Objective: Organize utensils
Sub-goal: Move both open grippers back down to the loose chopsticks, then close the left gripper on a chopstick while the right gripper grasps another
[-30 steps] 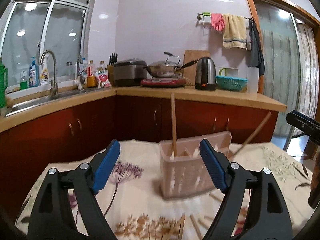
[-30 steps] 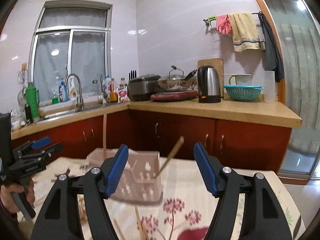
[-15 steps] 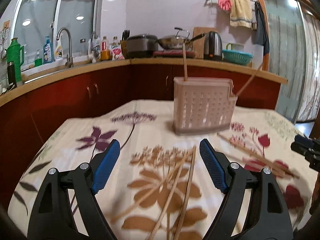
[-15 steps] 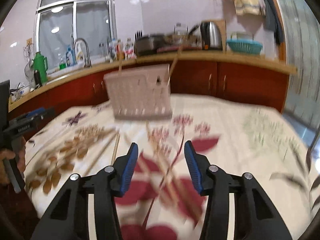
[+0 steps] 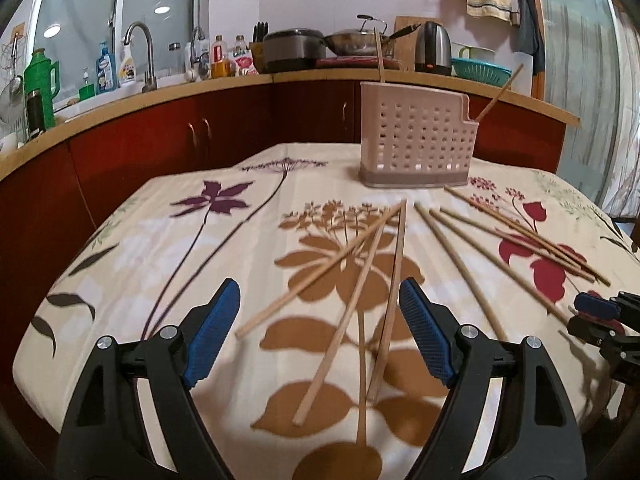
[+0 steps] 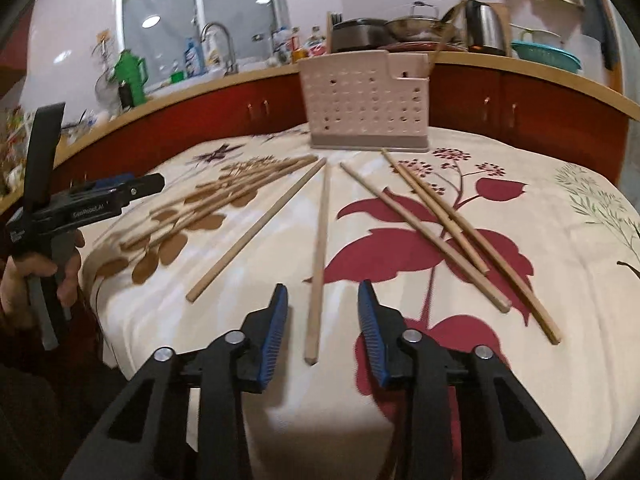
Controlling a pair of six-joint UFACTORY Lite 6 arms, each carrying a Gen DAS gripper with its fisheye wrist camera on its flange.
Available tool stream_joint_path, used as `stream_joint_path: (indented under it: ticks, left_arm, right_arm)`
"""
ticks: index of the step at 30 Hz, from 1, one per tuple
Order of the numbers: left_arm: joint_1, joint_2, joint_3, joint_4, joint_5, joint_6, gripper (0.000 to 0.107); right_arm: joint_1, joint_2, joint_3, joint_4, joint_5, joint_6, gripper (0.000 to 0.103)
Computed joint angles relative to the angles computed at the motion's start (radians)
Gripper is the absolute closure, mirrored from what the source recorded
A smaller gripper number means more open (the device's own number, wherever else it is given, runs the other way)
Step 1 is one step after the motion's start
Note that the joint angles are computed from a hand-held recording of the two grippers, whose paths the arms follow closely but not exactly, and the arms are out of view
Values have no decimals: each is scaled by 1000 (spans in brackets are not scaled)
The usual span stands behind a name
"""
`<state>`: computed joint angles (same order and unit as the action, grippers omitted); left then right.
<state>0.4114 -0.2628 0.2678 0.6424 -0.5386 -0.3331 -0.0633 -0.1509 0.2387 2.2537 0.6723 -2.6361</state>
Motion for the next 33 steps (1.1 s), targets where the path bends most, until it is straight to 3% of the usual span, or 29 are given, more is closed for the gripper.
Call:
stream_joint_path:
  ticks: [4,6,14,19,21,30,33]
  left_arm:
    - [17,-4,-22,33,-5,-12,29]
    - [21,-11,-32,49,-4,-18,30]
    - [-22,-29,-60,90,28,-29,51]
    - [-69,0,-66,95,69,-8,77]
    - [-61,16,-67,118,62,-22,82]
    - [-43,-1,-86,158,57,-43,83]
    - [-36,13,-81,190,44,-71,90]
  right_arm:
    - [-12,12,11,-5,-28,17,92]
    - [-39,7,8,-12,-31,33,94]
    - [-70,-8,-3,-5,-36,30,94]
    - [-70,-9,-3,-9,-34,36,94]
    - [-73,-9,-5,-16,-31,41,94]
    - [-78,-9,-6,-23,-26,45,94]
    - [-78,-9,-5,-26,-26,48,95]
